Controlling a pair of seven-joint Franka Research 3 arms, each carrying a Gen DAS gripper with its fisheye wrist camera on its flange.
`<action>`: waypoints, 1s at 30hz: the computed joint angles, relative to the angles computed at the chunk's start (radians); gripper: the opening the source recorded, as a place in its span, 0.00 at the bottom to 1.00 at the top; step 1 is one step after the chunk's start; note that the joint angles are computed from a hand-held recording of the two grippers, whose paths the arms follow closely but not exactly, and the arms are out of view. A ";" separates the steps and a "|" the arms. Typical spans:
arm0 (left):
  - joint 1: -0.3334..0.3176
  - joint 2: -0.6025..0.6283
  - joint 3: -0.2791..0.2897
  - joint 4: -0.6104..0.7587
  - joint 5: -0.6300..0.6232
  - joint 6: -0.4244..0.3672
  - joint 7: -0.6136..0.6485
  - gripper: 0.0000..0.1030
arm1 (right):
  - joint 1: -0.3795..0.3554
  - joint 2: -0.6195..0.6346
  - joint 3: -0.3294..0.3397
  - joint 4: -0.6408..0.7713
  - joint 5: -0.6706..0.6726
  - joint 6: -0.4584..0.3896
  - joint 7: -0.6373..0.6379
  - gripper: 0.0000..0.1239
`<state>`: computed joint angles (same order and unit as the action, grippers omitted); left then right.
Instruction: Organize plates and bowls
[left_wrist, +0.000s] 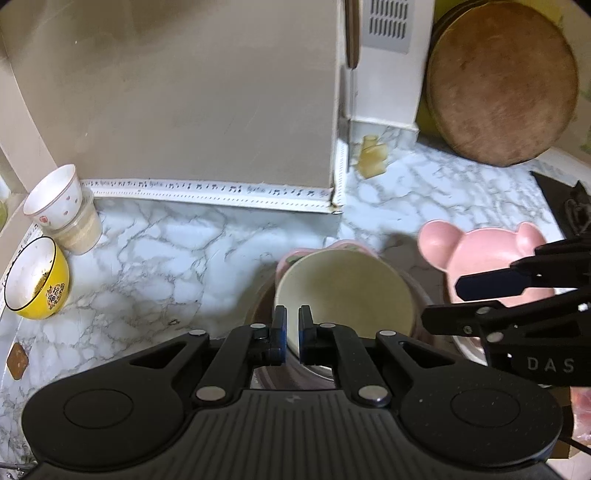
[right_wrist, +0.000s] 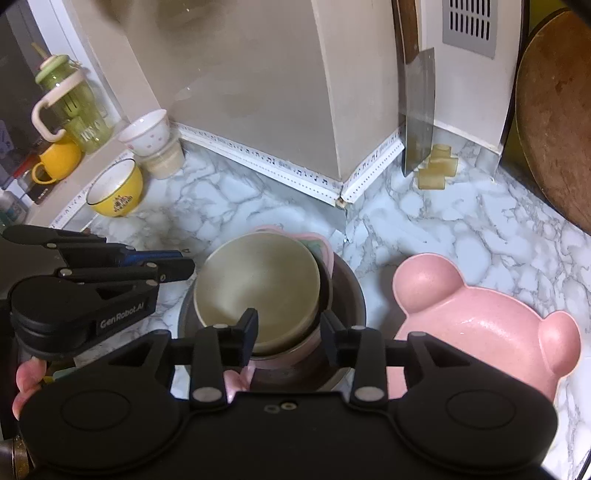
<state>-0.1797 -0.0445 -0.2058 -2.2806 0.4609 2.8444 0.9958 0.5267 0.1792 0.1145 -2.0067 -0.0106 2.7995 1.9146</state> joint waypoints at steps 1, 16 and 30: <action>0.001 -0.013 -0.002 -0.013 0.014 0.012 -0.019 0.05 | -0.001 -0.009 0.002 -0.010 0.006 0.007 -0.004 0.33; -0.040 -0.147 0.002 -0.156 -0.142 0.100 0.066 0.07 | -0.017 -0.145 0.020 -0.181 -0.081 0.155 0.068 0.52; 0.112 -0.241 -0.120 -0.286 0.032 0.238 -0.177 0.66 | -0.086 -0.218 0.067 -0.293 -0.254 0.244 0.227 0.72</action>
